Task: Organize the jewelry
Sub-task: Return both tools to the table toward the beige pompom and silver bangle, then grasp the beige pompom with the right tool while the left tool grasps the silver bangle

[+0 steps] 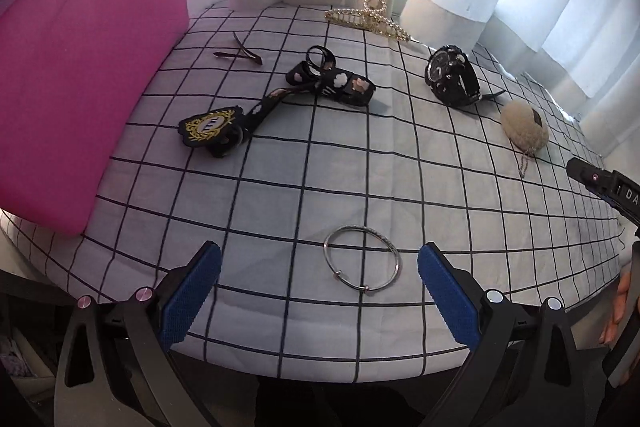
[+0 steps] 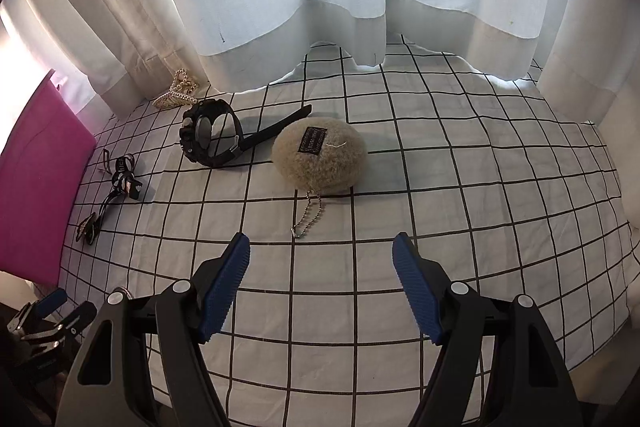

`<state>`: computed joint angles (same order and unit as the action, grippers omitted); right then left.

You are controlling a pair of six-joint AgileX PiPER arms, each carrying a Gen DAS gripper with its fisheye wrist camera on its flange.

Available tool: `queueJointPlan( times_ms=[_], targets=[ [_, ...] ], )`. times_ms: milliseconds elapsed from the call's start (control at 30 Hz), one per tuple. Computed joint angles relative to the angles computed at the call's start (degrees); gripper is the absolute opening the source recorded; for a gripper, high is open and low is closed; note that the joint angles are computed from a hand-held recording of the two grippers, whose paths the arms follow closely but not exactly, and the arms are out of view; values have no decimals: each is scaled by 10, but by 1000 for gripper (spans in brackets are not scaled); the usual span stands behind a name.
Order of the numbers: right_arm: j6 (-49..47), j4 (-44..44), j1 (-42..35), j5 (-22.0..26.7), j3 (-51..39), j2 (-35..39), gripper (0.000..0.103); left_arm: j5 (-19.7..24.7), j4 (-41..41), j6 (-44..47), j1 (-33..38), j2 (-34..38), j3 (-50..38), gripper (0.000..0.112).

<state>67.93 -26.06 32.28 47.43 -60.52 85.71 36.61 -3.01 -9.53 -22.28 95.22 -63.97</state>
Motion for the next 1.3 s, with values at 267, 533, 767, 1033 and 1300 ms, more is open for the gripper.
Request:
queueJointPlan(
  times_ms=[267,533,767,1033,1300],
  targets=[
    [-25,-10,-28,-25,2,2,71,-19,34,-98,-43,45,-10,97],
    [-80,-3,-50,-51,3,24,71,-27,127,-230,-71,66,-5,97],
    [-160,36,-78,-71,-8,53,71,-10,219,-334,-100,81,-15,97],
    [-269,124,-126,-83,-46,119,71,-4,254,-385,-111,86,-16,98],
    [-323,136,-139,-74,-89,161,71,-2,260,-397,-114,89,-20,98]
  ],
)
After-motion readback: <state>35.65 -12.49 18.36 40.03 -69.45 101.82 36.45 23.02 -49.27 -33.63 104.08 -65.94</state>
